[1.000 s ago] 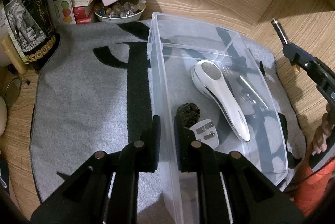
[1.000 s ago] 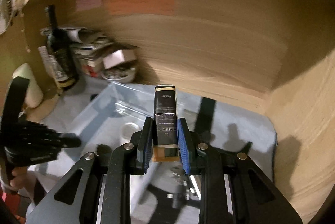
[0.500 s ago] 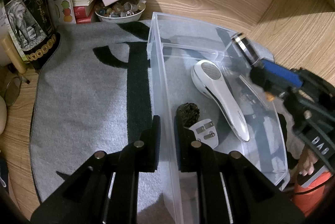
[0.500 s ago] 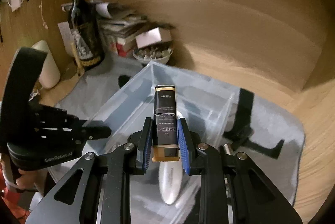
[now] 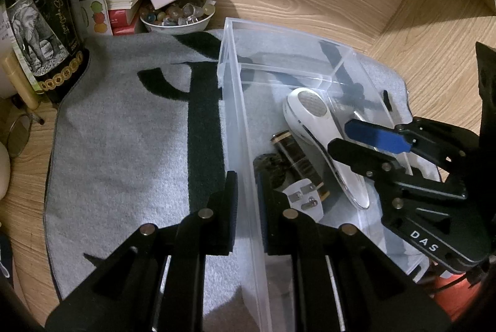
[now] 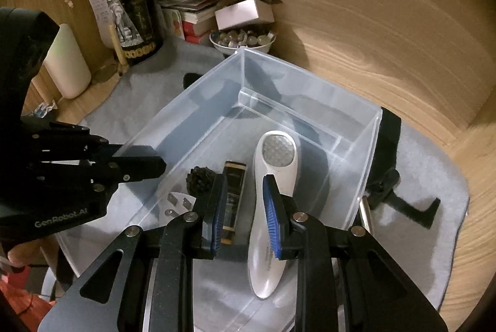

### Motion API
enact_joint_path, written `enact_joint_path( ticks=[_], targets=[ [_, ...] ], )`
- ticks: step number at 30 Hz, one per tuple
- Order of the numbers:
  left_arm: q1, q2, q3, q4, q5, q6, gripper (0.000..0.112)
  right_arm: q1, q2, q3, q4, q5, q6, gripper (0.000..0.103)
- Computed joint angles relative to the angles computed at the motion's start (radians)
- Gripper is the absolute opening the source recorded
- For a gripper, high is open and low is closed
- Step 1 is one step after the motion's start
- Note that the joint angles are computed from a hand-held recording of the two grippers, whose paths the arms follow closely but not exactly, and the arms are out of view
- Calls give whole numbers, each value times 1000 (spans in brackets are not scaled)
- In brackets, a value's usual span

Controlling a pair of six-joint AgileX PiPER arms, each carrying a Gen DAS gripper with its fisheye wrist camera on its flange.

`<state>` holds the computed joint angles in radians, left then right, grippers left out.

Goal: Organize rigid objects
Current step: 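Carry the gold-and-black box into the clear box and release it, then grasp the black-tipped stick on the mat with the right gripper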

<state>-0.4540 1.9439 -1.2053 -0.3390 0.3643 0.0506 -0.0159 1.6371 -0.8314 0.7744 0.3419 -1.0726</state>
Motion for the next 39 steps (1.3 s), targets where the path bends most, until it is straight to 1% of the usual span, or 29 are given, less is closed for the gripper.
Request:
enact_joint_path(
  ticks=[3,5,6,7,9,12,14,15,19,23,26,27,32,35,38,39],
  targets=[
    [0,0,0,3,0,-3,12,-7,-7,0,24,10,-28,23],
    [0,0,0,0,0,-1,12,-6,-24,9,28,-10,-31,30],
    [0,0,-1,0,1,-1,12,-10,-36,16,46,-17,-49,37],
    [1,0,0,-2,1,2,12,-18,-52,28,95,-26,-98,44],
    [1,0,-1,1,0,-2,12,-40,-88,50,204,-41,-204,48],
    [1,0,-2,1,2,0,12,-73,-128,62,320,-67,-297,57],
    [1,-1,0,2,1,0,12,-113,-147,63,423,-70,-376,59],
    [0,-1,0,1,1,-2,12,-134,-150,59,449,-64,-392,60],
    [0,0,-2,3,2,-4,12,-209,-128,19,491,-60,-389,63],
    [0,0,-2,4,2,-4,12,-268,-57,-45,446,-77,-300,63],
    [1,0,-2,3,2,-2,12,-303,26,-105,360,-76,-179,63],
    [1,0,-1,0,2,1,12,-314,44,-113,351,-71,-163,63],
    [1,0,-2,1,2,-1,12,-317,161,-172,245,-62,-23,63],
    [0,0,-2,2,2,-3,13,-313,224,-207,204,-53,31,63],
    [1,0,-2,2,2,-1,12,-310,278,-244,157,-14,79,62],
    [0,0,-1,3,2,-3,13,-310,286,-247,154,-8,81,59]
  ],
)
